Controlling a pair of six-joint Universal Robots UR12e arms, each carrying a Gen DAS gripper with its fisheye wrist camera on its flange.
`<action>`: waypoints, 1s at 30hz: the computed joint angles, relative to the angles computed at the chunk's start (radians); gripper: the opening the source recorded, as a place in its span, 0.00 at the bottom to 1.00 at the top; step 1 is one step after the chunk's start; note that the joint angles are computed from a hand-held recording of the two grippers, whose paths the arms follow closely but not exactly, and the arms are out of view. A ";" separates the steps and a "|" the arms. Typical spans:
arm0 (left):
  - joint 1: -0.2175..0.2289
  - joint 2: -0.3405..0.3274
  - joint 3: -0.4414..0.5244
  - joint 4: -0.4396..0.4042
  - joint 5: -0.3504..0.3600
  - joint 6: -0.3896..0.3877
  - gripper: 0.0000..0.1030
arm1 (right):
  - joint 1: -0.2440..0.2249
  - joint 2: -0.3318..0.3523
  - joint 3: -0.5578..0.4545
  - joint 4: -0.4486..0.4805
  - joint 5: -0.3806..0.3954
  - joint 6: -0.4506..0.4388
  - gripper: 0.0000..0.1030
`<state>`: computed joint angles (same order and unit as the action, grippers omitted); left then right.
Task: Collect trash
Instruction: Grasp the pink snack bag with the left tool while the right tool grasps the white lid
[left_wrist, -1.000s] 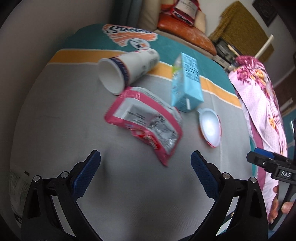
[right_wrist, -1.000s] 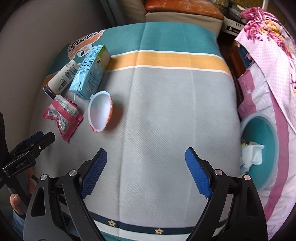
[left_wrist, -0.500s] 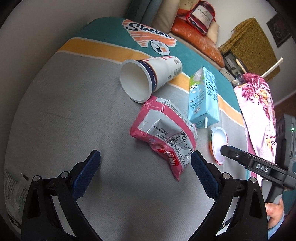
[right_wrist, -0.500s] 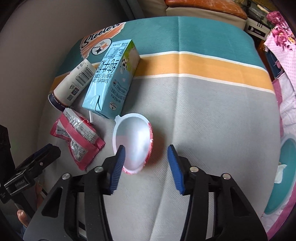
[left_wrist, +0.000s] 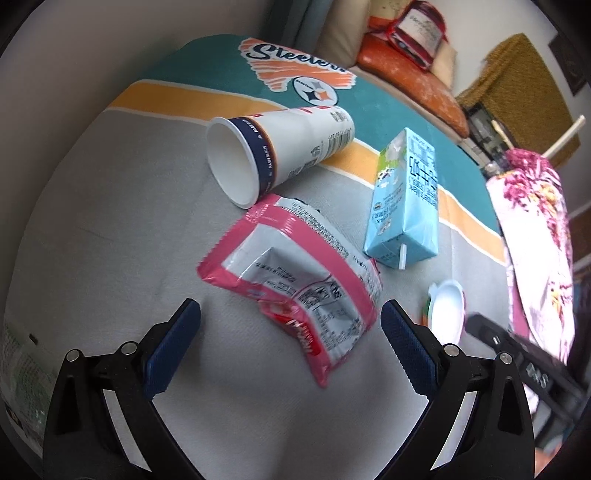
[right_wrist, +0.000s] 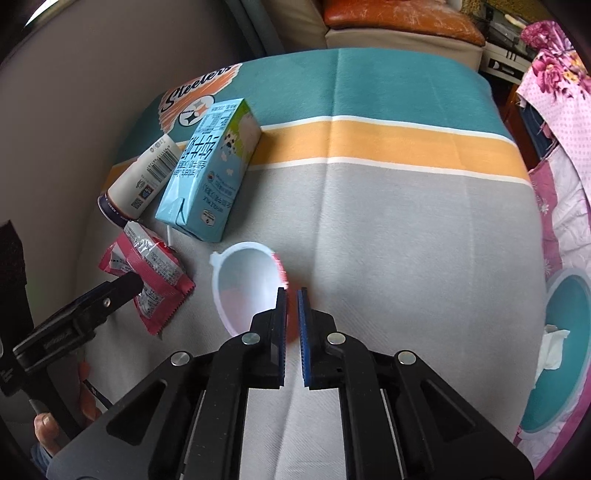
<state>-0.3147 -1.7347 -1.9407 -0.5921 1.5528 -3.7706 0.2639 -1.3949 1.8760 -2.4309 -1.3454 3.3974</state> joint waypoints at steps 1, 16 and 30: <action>-0.005 -0.005 0.006 -0.005 0.016 -0.015 0.95 | -0.007 -0.006 0.008 -0.003 0.009 0.001 0.06; -0.043 -0.043 0.041 -0.040 0.124 -0.035 0.95 | -0.038 -0.024 0.051 -0.038 0.066 0.013 0.06; -0.007 0.005 -0.018 0.003 0.082 0.062 0.55 | -0.001 0.028 -0.009 -0.030 0.065 0.003 0.28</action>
